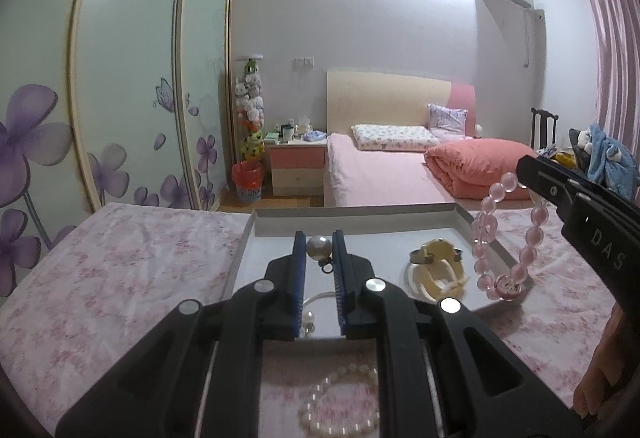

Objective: Organize jewelry
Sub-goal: 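Carry the pearl earring and pink bead bracelet up and over the grey tray, then open the right gripper over the tray while the left gripper releases the pearl earring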

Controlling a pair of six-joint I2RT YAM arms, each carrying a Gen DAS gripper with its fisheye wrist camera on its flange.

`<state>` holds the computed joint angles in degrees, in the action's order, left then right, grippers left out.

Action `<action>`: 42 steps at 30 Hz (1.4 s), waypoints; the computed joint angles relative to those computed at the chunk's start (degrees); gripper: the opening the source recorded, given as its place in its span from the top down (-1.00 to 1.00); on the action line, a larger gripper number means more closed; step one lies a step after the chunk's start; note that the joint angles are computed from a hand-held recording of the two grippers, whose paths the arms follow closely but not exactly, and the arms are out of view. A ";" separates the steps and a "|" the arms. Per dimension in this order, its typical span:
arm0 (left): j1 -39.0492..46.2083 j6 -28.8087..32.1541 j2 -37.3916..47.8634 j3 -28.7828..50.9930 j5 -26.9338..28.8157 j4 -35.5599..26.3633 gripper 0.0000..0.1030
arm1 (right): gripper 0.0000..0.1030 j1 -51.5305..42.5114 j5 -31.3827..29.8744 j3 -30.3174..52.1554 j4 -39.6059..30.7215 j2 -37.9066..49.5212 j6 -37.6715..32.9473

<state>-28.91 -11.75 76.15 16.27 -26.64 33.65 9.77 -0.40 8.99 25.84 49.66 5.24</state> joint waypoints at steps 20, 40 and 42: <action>7.93 1.47 26.42 18.08 11.49 1.55 0.69 | 0.53 -5.27 -9.29 14.13 10.07 35.73 4.32; 14.74 3.34 2.23 1.26 19.12 -8.22 -0.06 | 0.39 -10.87 -11.71 4.58 -8.25 7.78 -0.62; 15.18 3.96 0.10 -0.84 21.17 -10.34 -0.12 | 0.39 -11.57 -12.81 2.64 -12.41 2.69 -1.34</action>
